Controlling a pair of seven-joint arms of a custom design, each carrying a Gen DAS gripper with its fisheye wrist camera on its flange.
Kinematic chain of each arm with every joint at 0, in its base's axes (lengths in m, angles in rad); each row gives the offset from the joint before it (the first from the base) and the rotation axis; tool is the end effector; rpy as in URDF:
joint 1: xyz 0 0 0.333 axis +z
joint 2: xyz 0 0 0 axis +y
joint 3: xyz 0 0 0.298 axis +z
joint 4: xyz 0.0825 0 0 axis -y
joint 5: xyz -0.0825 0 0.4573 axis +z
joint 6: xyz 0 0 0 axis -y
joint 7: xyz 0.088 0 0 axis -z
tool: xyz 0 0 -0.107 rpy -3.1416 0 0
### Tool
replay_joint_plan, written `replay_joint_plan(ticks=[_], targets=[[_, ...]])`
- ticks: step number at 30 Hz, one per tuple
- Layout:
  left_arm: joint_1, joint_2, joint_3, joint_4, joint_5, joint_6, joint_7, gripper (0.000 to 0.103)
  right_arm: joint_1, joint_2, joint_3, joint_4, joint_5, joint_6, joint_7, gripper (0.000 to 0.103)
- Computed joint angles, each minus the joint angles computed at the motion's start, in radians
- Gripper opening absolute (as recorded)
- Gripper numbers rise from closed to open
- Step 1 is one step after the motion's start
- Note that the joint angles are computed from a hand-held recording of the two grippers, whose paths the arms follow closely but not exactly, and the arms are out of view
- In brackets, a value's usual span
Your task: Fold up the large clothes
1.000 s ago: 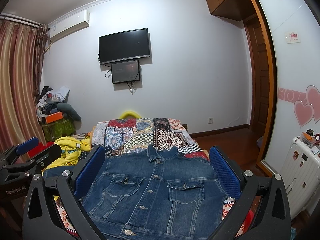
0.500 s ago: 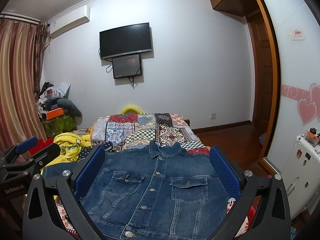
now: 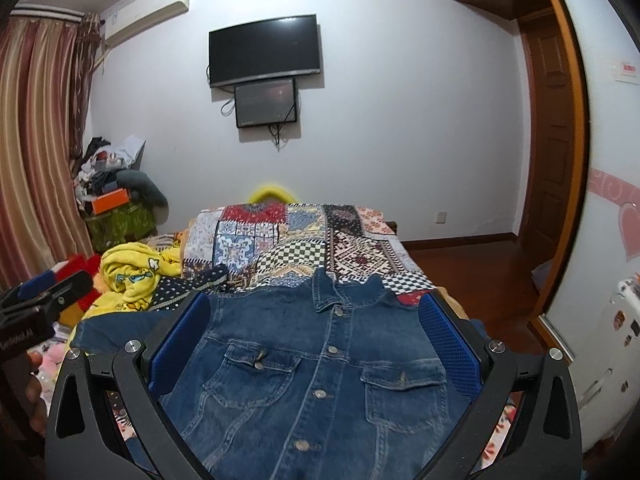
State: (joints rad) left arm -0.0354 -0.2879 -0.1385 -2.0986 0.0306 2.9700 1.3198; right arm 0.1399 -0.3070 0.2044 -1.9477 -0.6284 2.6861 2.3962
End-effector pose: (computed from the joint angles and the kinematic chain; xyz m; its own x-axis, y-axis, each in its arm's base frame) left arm 0.5816 -0.1135 0.6496 -0.0731 -0.9844 0.1601 -0.4167 -0.1157 -0.9016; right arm 0.5426 0.2329 0.7033 -0.0045 -0.9986 -0.0526 -0.4066 0.0499 -0.9122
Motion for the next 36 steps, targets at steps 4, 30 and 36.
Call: replay_joint_plan(ticks=[4,30,36], targets=[[0.092,0.085,-0.009,0.066,0.082,-0.047,-0.100,0.103,0.012,0.072,-0.015,0.056,0.016,0.000,-0.036,0.103],[0.326,0.618,0.044,0.456,-0.727,-0.616,0.231,0.088,0.136,0.548,-0.161,0.522,0.479,-0.454,-0.467,0.103],[0.314,0.713,0.059,0.555,-0.589,-0.619,0.082,0.060,0.132,0.564,-0.170,0.541,0.535,-0.467,-0.478,0.103]])
